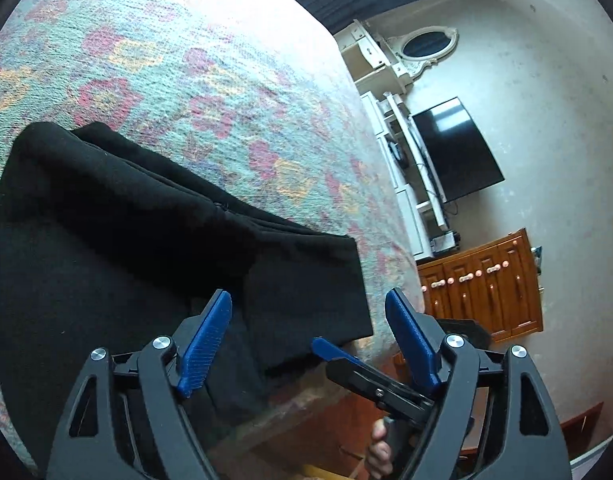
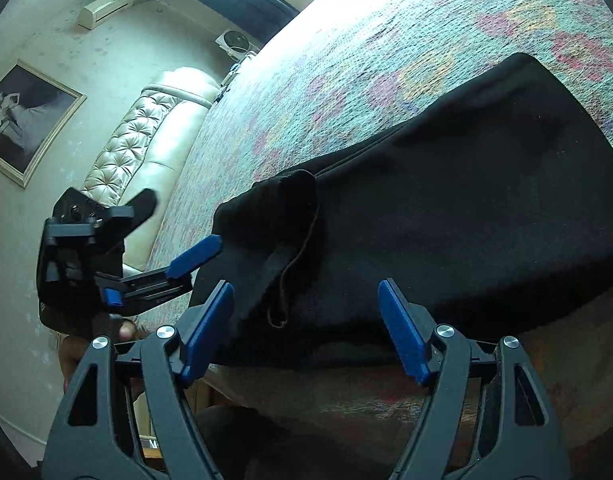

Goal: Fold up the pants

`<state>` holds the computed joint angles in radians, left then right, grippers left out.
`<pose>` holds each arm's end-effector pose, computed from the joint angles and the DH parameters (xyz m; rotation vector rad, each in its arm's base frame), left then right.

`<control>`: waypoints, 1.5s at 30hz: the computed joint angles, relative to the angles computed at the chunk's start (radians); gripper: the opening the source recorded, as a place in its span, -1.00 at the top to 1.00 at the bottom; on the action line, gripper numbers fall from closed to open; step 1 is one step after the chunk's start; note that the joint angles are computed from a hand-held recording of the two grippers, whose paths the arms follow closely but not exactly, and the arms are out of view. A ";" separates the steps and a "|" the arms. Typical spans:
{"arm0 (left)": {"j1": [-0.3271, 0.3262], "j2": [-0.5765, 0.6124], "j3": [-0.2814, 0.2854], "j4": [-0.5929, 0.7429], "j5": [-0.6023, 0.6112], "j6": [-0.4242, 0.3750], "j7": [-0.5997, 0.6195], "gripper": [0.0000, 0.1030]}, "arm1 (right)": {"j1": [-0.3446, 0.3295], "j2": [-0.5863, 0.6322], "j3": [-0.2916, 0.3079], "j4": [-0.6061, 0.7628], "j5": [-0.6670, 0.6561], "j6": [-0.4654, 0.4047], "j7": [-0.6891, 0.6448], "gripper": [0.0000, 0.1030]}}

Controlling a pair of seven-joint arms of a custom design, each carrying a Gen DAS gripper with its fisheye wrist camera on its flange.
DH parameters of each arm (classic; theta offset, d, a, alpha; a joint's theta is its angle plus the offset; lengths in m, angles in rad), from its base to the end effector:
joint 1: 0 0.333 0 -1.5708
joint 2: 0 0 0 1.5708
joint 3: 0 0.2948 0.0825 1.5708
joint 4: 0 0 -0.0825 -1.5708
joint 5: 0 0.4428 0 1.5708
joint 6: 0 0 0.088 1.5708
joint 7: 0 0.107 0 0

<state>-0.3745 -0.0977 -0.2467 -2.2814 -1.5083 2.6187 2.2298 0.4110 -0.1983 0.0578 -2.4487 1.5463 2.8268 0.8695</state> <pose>0.4813 -0.3167 0.3686 1.6888 -1.7822 1.2284 0.4871 0.1895 0.3445 -1.3937 1.7419 0.2014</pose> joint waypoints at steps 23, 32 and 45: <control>0.072 -0.243 0.155 -0.390 -0.113 0.026 -0.038 -0.65 | -0.059 0.259 0.074 0.249 -0.352 -0.207 0.283 0.70; 0.077 -0.245 0.125 -0.387 -0.094 0.034 -0.037 -0.66 | -0.025 0.122 0.066 0.213 -0.598 -0.088 0.323 0.77; 0.065 -0.218 0.112 -0.360 -0.078 0.002 -0.007 -0.67 | -0.100 -0.114 -0.059 0.042 -1.001 -0.070 0.549 0.79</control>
<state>-0.3098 -0.3156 -0.1347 -2.6410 -1.5864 2.6207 2.2232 0.3114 -0.3128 -0.0010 -2.4070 0.5457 2.7565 1.4181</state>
